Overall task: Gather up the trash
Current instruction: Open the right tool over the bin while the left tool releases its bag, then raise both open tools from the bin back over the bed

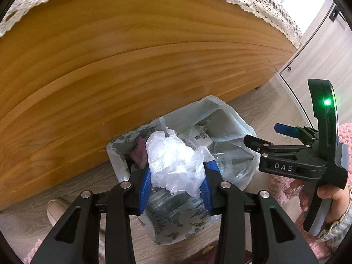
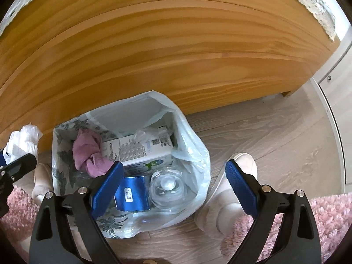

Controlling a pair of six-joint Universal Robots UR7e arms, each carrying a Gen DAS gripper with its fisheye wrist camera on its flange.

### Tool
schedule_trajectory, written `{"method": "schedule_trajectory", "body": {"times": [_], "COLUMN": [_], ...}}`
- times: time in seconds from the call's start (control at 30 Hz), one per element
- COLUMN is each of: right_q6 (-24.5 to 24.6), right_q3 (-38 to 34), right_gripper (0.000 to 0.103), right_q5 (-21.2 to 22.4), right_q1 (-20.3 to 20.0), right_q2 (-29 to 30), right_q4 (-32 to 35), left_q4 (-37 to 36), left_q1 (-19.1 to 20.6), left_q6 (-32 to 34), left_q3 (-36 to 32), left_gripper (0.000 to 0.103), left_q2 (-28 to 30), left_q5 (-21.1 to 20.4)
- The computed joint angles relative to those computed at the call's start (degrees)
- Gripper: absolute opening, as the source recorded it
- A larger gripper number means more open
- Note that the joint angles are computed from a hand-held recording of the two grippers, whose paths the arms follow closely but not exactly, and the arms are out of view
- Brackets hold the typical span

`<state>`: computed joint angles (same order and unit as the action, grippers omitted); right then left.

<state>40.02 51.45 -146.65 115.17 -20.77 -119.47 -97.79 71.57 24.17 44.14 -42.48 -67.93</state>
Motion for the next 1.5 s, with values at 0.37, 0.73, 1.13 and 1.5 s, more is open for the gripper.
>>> {"method": "schedule_trajectory", "body": {"times": [0.37, 0.73, 1.13, 1.5], "right_q6": [0.70, -0.19, -0.17, -5.66], "right_q3": [0.23, 0.36, 0.64, 2.50], "right_gripper": [0.090, 0.090, 0.090, 0.090], "right_q5": [-0.92, -1.00, -1.03, -1.89], "right_q1": [-0.16, -0.07, -0.05, 0.78], "right_q2": [-0.13, -0.14, -0.20, -0.48], "right_q4": [-1.11, -1.93, -2.69, -11.63], "left_q4": [-0.51, 0.10, -3.52, -10.98], "left_q1": [-0.47, -0.24, -0.74, -1.43], "left_q6": [-1.64, -5.69, -3.73, -1.68], "left_q3": [0.71, -1.44, 0.69, 3.61], "left_gripper": [0.094, 0.096, 0.096, 0.095], "left_q2": [-0.18, 0.61, -0.80, -3.04], "left_q5": [2.87, 3.77, 2.39, 1.39]}}
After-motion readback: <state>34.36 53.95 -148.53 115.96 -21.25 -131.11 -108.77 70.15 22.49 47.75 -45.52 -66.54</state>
